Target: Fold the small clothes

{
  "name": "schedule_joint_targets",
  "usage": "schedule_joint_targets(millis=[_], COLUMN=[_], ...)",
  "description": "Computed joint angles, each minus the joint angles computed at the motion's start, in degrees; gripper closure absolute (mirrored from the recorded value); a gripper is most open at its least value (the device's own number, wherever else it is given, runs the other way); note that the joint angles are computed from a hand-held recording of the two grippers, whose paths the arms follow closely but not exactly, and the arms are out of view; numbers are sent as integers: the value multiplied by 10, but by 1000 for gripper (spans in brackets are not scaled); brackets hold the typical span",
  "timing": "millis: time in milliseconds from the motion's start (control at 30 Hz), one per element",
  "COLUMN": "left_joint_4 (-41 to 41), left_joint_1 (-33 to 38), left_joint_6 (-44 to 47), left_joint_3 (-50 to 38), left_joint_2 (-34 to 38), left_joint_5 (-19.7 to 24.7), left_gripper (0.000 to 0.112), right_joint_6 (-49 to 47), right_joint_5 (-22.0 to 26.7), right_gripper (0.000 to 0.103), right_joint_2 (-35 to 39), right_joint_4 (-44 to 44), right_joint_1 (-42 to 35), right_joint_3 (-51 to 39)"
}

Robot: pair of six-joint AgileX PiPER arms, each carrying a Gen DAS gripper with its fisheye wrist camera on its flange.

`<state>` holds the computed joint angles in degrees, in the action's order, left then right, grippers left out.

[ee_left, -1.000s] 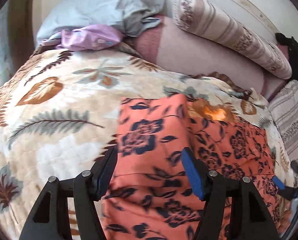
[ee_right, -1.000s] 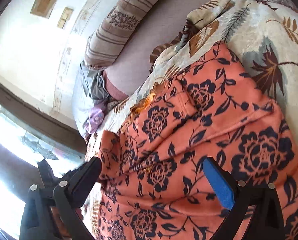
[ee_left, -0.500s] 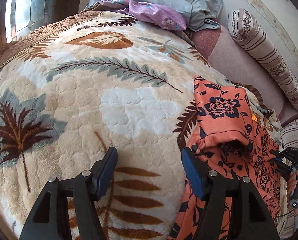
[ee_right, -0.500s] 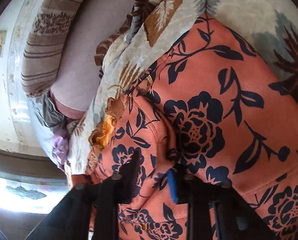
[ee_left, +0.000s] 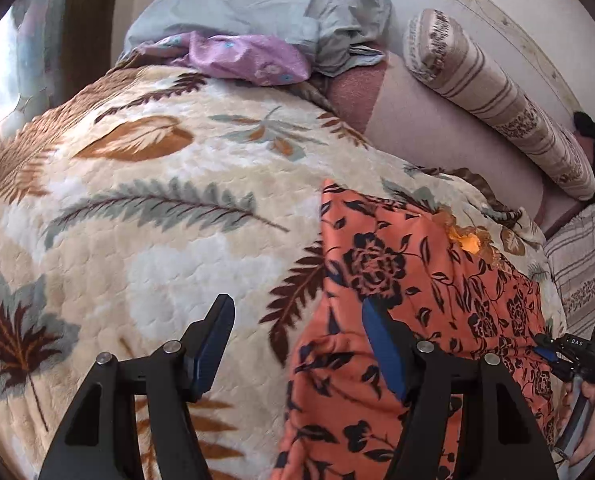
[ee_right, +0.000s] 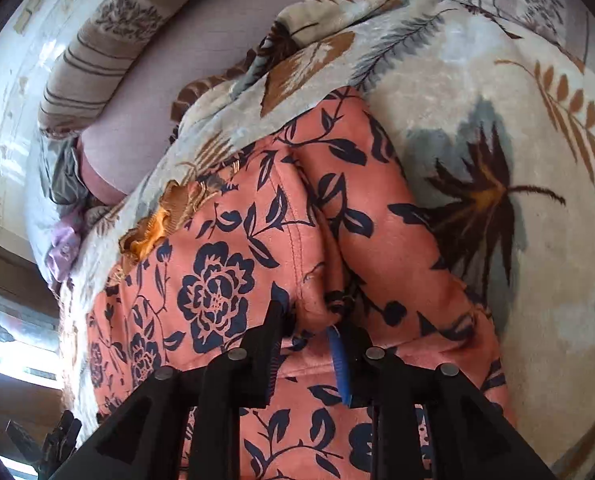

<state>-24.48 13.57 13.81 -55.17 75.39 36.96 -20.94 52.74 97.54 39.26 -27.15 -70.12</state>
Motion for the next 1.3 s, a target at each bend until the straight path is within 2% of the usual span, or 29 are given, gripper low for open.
schedule_joint_targets(millis=[100, 167, 200, 267, 300, 333, 433, 533, 567, 600, 633, 700, 767, 800, 867, 900, 967, 1033, 1067, 1133, 1200, 1233, 1300], left_joint_4=[82, 152, 205, 284, 298, 310, 294, 323, 328, 329, 328, 314, 287, 267, 236, 254, 316, 308, 296, 279, 268, 262, 225], left_joint_1=[-70, -110, -131, -161, -163, -163, -156, -166, -168, -168, -167, -163, -154, -147, -139, -144, -165, -159, -154, -144, -139, -135, -117], left_joint_6=[-86, -147, -190, -252, -272, -288, -269, -290, -295, -296, -292, -275, -258, -248, -236, -255, -296, -290, -283, -273, -258, -249, -216], left_joint_3=[-42, -73, -84, -98, -85, -72, -76, -86, -88, -87, -85, -84, -100, -107, -95, -90, -107, -103, -104, -83, -70, -70, -40], left_joint_2=[43, 92, 119, 171, 170, 161, 163, 169, 171, 171, 170, 167, 166, 166, 148, 145, 181, 167, 157, 129, 123, 127, 92], left_joint_5=[-28, -21, -16, 0, -21, -37, -27, -18, -16, -18, -20, -21, 2, 9, -15, -26, 9, 7, 15, 3, 16, 40, 51], left_gripper=[42, 39, 39, 38, 34, 32, 32, 30, 29, 28, 27, 27, 27, 27, 27, 27, 26, 26, 26, 26, 26, 26, 26], right_joint_6=[-15, -15, -13, -24, -43, -64, -62, -35, -23, -17, 3, 19, 9, -11, -42, -31, -19, -30, -55, -112, -120, -103, -79], right_joint_5=[9, 3, 1, 19, 40, 62, 110, 145, 125, 85, 67, 70, 47, 57, 73, 70, 77, 75, 83, 101, 104, 91, 98], right_gripper=[70, 69, 64, 33, 14, 13, 13, 13, 14, 14, 22, 23, 21, 21, 20, 18, 21, 19, 19, 18, 16, 16, 24], right_joint_2=[-26, -48, -59, -57, -43, -25, 55, 159, 175, 185, 195, 183, 137, 122, 110, 117, 134, 101, 80, 45, 54, 71, 55], right_joint_4=[7, 22, 36, 87, 120, 147, 165, 169, 149, 134, 142, 180, 141, 141, 138, 102, 84, 103, 119, 161, 126, 105, 125], right_joint_1=[-27, -42, -45, -41, -38, -32, 10, 38, 45, 42, 34, 10, 20, 22, 19, 27, 20, 11, 5, -4, 10, 16, -12], right_joint_3=[3, 0, -4, -29, -44, -60, -135, -226, -235, -223, -212, -191, -165, -158, -148, -152, -154, -131, -116, -73, -62, -53, -35])
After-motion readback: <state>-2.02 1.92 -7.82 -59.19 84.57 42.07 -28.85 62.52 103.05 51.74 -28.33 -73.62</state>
